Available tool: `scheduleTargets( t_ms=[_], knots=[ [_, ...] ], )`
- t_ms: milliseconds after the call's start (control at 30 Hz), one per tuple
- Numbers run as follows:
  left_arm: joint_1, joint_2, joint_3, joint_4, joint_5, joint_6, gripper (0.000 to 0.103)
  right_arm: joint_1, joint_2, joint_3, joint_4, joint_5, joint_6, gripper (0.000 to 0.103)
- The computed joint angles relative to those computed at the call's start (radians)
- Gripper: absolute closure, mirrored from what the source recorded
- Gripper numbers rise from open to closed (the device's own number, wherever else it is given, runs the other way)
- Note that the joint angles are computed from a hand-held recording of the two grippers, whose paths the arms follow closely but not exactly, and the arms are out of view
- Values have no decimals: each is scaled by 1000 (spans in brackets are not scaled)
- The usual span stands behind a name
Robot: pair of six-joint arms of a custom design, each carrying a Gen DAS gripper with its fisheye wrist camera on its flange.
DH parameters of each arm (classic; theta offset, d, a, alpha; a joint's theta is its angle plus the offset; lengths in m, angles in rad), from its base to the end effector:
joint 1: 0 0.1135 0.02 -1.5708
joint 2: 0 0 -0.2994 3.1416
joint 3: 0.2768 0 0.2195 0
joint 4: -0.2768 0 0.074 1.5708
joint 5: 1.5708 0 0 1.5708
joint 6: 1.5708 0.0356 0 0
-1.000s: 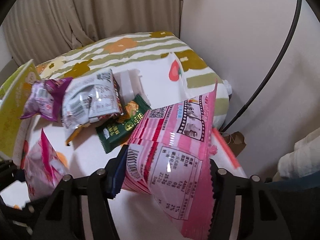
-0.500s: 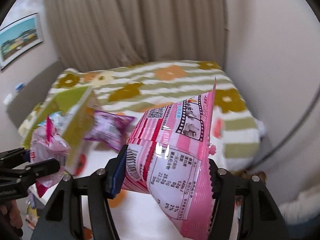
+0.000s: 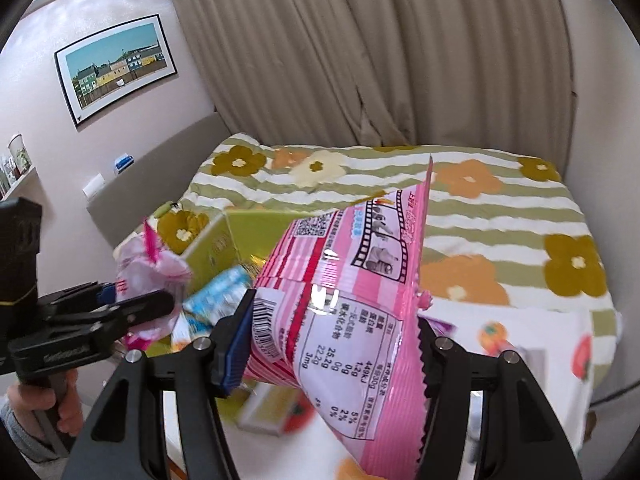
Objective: Organize snacks
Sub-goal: 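Carry both pink bags into the green box and open both grippers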
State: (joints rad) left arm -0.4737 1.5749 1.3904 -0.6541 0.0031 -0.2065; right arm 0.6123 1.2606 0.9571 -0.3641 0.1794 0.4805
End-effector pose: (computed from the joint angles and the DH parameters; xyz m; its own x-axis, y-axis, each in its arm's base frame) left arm 0.2785 -0.1429 0.3516 -0.7417 0.1498 -0.6538 0.3126 0.9396 -0.1393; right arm 0.1949 0.1291 0.3253 -0.6577 0.0939 -0.7474 -0.1656 0.9499 0.2650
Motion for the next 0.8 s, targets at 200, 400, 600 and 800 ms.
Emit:
scheduleTargets(
  t_ms=[200, 400, 600, 800],
  knots=[
    [170, 220, 213, -69, 106, 140, 55, 12, 242, 186, 39, 5, 27, 46],
    [226, 433, 456, -181, 164, 236, 47, 7, 367, 307, 0, 21, 81, 46],
    [245, 449, 445, -139, 176, 274, 4, 4, 438, 361, -30, 41, 131, 46],
    [275, 378, 301, -95, 198, 314, 4, 11, 487, 394, -57, 38, 159, 46]
  ],
)
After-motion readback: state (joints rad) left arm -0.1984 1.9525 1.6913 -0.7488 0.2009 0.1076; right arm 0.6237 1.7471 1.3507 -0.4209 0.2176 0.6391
